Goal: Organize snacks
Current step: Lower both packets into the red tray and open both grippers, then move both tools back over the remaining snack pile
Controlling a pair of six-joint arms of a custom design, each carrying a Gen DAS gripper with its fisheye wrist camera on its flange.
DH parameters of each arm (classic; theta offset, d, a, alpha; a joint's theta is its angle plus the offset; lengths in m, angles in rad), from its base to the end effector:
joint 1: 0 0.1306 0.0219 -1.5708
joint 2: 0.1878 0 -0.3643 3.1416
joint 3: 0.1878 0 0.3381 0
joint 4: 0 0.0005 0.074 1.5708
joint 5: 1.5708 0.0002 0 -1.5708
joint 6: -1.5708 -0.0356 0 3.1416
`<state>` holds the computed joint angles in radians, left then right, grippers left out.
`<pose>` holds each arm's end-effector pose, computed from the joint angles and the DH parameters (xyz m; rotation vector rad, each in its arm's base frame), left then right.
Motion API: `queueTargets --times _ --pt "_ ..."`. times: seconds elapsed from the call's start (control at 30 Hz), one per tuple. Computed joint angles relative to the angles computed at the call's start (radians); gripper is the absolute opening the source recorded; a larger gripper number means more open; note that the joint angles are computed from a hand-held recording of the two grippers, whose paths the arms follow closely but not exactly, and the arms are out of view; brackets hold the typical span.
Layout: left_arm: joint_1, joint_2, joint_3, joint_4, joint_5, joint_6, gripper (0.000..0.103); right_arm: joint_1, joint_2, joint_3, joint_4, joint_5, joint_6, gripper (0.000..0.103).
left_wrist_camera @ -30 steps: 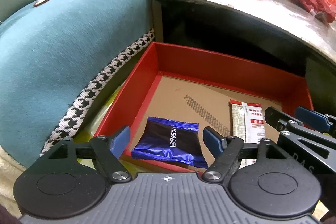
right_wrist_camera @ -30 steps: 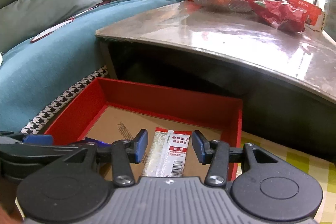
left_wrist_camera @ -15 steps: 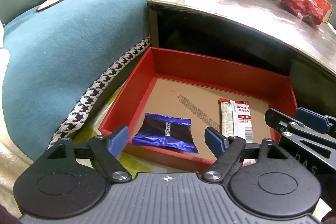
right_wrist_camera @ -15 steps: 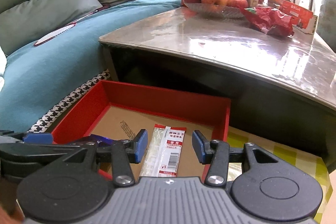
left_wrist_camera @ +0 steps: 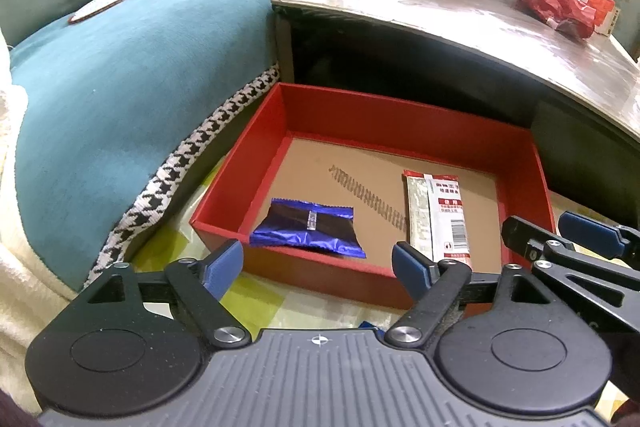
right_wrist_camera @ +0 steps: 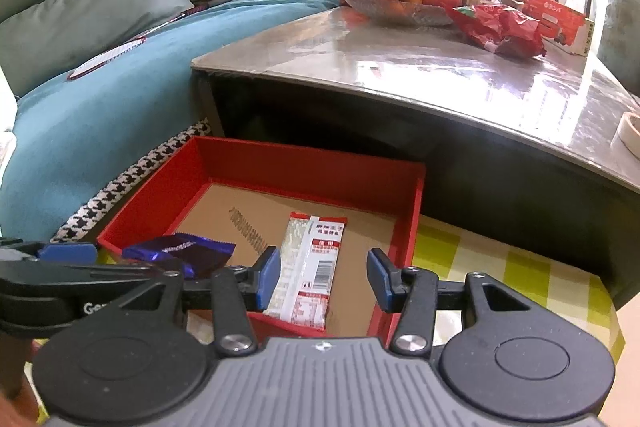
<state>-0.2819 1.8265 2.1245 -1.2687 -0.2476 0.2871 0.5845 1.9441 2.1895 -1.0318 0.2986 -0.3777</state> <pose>0.5426 -0.1486 0.4693 -0.1027 2.4980 0.0814 0.5230 0.3329 0.4446 -0.0956 2.3156 0.1343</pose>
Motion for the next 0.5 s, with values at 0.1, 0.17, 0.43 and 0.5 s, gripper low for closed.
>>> queueTargets --times 0.1,0.17,0.43,0.5 --pt "-0.003 -0.013 -0.017 0.004 -0.002 -0.002 0.086 0.005 -0.016 -0.023 0.005 0.003 -0.002 0.051" --pt "-0.004 -0.023 -0.029 0.008 -0.001 -0.003 0.086 0.009 -0.025 -0.035 0.005 0.005 -0.002 0.051" --pt "-0.010 -0.082 -0.106 0.029 0.008 -0.011 0.086 0.030 -0.081 -0.109 0.013 0.011 -0.011 0.051" --pt "-0.012 -0.101 -0.133 0.035 0.010 -0.013 0.086 0.037 -0.095 -0.130 0.013 0.015 -0.012 0.051"
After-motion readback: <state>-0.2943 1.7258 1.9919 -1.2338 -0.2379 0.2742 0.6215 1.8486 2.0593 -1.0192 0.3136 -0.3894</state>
